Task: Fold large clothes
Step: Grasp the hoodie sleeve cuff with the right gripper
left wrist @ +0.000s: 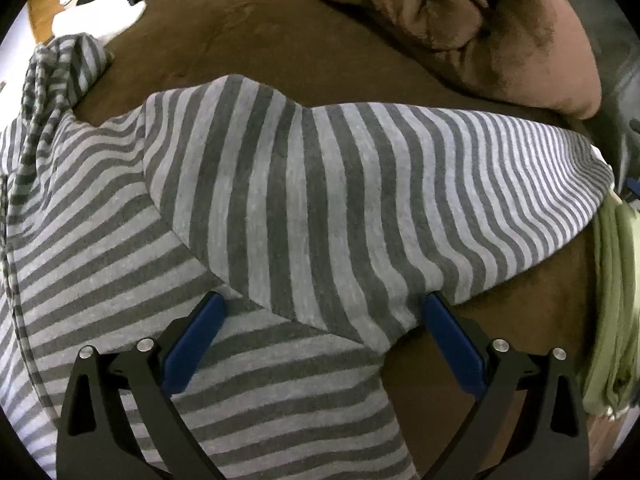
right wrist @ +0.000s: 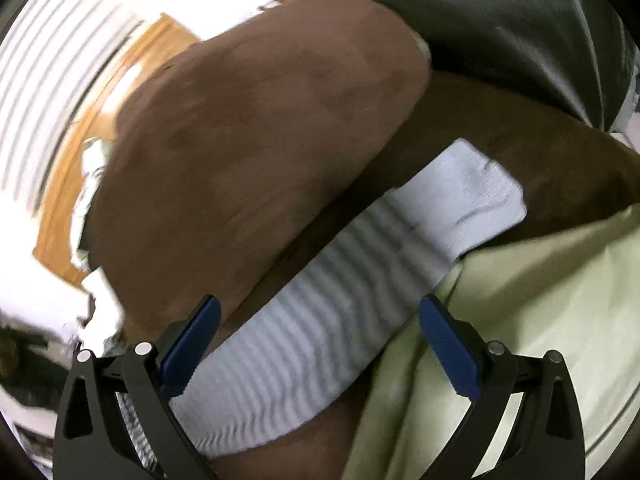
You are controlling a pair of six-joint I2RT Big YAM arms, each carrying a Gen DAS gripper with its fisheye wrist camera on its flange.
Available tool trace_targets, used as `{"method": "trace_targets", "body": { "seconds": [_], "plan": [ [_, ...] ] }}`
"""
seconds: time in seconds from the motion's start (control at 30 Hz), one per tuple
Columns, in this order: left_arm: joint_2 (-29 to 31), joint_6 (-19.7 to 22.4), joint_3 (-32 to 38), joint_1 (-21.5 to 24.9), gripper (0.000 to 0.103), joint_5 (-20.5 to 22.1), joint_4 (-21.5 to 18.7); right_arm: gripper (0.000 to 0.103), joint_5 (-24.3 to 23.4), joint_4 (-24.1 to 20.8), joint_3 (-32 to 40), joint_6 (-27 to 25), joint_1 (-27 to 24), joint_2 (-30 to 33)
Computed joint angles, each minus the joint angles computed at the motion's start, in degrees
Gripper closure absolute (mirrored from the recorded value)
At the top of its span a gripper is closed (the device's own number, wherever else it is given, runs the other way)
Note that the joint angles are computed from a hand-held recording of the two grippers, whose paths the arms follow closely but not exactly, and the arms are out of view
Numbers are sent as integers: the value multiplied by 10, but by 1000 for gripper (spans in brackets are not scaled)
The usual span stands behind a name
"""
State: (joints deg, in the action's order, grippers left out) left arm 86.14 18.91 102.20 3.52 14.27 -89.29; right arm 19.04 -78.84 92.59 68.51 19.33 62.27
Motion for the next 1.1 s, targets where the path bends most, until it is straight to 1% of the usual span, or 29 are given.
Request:
{"method": "trace_targets", "body": {
  "seconds": [0.03,0.13,0.17,0.23,0.3,0.33,0.43,0.47,0.53,0.57,0.63,0.67,0.7,0.73,0.77,0.8,0.87,0.9,1.0,1.1],
  "plan": [
    [-2,-7,-4,-3,6,-5,6,6,-15,0,-4,2,-21,-2],
    [-11,-12,-17,-14,5,-26,21,6,-29,-20,-12,10,-60,-5],
    [-12,-16,-18,-17,5,-29,22,6,-40,-25,-20,17,-80,-9],
    [-10,-26,-13,-20,5,-30,17,6,-54,-15,-42,30,-102,-21],
    [-3,-27,-3,-22,5,-31,6,6,-76,9,-73,37,-132,-37],
    [-2,-29,-1,-23,5,-31,3,6,-77,13,-80,37,-141,-38],
    [2,-33,4,-26,5,-35,1,6,-78,10,-76,13,-152,-26],
    [5,-27,8,-22,5,-36,0,6,-80,14,-73,0,-155,-19],
    [5,-29,8,-23,5,-37,2,6,-86,25,-75,-9,-159,-14],
    [14,-26,12,-21,5,-37,7,8,-89,27,-76,-10,-164,-10],
    [12,-26,11,-21,5,-39,7,20,-86,27,-76,-3,-164,-6],
    [9,-26,6,-20,5,-42,8,46,-82,23,-70,4,-168,-4],
    [2,-26,0,-20,5,-43,8,64,-80,20,-71,15,-168,-5],
    [0,-28,-2,-21,5,-45,7,69,-81,26,-79,25,-169,-12],
    [0,-30,0,-23,5,-46,4,78,-91,51,-97,34,-174,-27],
    [1,-31,2,-24,5,-46,2,90,-96,62,-108,38,-177,-36],
    [3,-31,5,-24,5,-47,1,91,-112,97,-133,40,-184,-55],
    [5,-30,2,-25,5,-48,7,91,-107,94,-134,35,-183,-55],
    [8,-28,5,-25,5,-48,4,91,-81,78,-119,23,-165,-46],
    [13,-24,7,-27,5,-50,3,91,-61,95,-119,41,-142,-51]
  ]
}}
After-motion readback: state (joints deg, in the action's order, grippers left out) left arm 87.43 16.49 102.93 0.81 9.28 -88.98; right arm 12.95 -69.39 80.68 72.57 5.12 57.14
